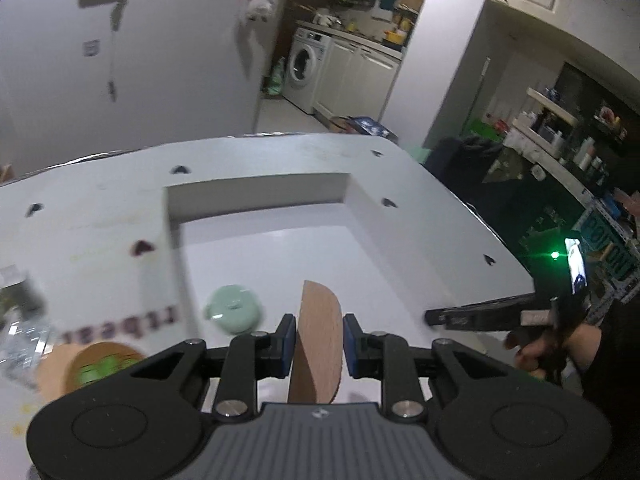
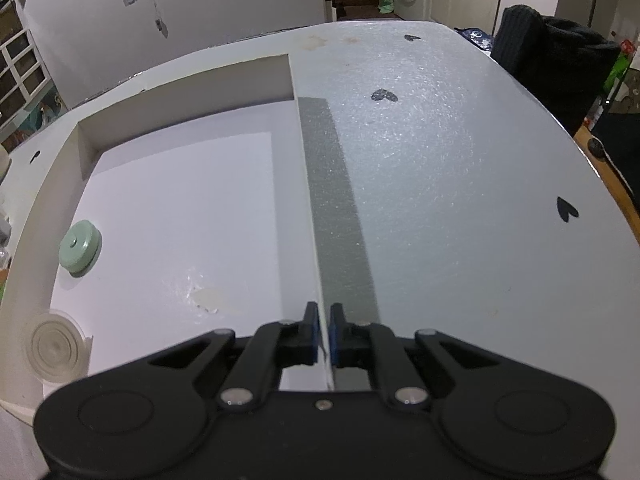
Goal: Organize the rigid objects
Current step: 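Carry the wooden piece into the white tray and open the left tool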
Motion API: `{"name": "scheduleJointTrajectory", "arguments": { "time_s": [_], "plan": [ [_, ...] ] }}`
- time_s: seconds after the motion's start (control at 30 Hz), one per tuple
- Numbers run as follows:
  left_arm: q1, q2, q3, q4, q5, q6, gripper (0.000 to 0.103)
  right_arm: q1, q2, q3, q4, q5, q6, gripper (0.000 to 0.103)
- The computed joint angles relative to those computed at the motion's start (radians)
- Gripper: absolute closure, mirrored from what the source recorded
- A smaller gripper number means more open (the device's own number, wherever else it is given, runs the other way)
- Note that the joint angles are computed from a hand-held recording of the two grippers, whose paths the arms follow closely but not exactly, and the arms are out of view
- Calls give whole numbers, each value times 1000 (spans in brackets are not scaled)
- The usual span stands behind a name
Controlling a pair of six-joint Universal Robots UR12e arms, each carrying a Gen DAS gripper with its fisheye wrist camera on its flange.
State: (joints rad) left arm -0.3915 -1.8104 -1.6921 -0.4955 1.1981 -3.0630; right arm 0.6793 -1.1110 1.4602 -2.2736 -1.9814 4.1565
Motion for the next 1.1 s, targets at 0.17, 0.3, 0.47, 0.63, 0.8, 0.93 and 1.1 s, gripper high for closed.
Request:
{"name": "scheduleJointTrajectory", "arguments": {
  "time_s": [0.17,0.3,0.47,0.63,0.8,0.93,1.1],
  "plan": [
    [-47,-48,52,-50,23,23,77,1,-1,3,-7,-3,-6,97],
    [-71,-80,77,-111,47,62,77,1,-6,17,-31,2,-7,97],
    [-86,-114,110,-181,69,126,77,1,-13,33,-55,1,3,98],
    [-87,-134,131,-200,84,153,77,4,-13,35,-56,-6,12,97],
    [-89,-144,147,-218,88,165,77,2,-15,37,-57,-1,6,98],
    [-90,-144,150,-236,88,174,77,2,-15,35,-56,0,2,98],
    [-88,-141,149,-243,81,173,66,0,-14,34,-54,6,-2,98]
  ]
}}
